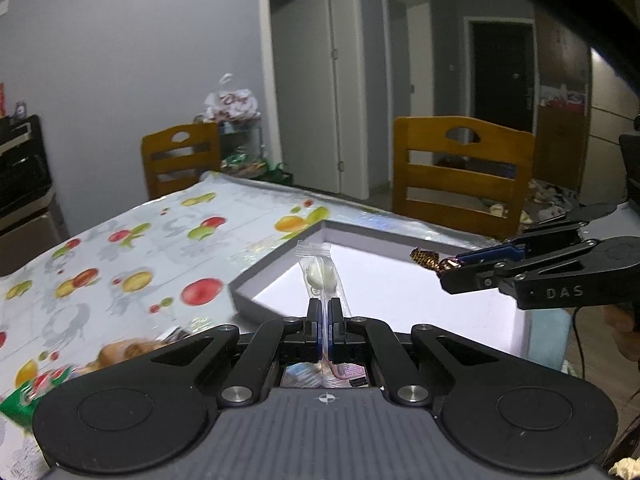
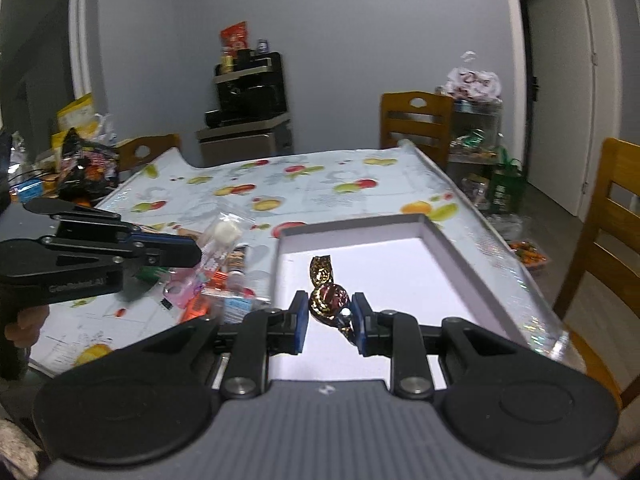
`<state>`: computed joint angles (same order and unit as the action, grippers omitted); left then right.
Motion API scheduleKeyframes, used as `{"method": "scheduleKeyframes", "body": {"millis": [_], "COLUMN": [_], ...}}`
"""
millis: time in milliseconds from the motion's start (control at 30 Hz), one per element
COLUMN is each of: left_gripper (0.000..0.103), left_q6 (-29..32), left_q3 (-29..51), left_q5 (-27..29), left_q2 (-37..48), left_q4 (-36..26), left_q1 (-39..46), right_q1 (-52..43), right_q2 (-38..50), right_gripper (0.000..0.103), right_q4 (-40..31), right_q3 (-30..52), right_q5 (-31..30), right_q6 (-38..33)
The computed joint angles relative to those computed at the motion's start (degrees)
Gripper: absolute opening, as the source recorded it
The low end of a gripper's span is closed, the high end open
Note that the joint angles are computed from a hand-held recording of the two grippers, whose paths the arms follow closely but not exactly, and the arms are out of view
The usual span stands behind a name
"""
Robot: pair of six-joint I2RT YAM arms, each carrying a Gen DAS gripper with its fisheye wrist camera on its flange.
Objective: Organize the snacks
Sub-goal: 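Carry the chocolate with the right gripper while the left carries the packet over the box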
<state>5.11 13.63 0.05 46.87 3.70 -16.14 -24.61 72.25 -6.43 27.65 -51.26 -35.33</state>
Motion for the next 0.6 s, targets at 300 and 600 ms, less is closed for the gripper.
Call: {"method": "scheduleKeyframes", "body": {"millis": [300, 600], "left_gripper": [0.004, 0.005], "left_q6": [-0.51, -1.63], "left_q3": [2.42, 5.09], "left_q5": [-0.89, -2.80], "left_q2": [12.93, 24.73], "left_q4": [10.75, 19.62], "left_q1": [-5.12, -9.56], "right_q1": [-4.57, -6.05], "right_q2": [4.49, 9.81], "right_gripper": [0.023, 0.023], "right_q4": [1.34, 4.72], "right_q3": [1.07, 1.86], "right_q5": [1.49, 4.94], "right_q6": [-1.92, -0.80]}}
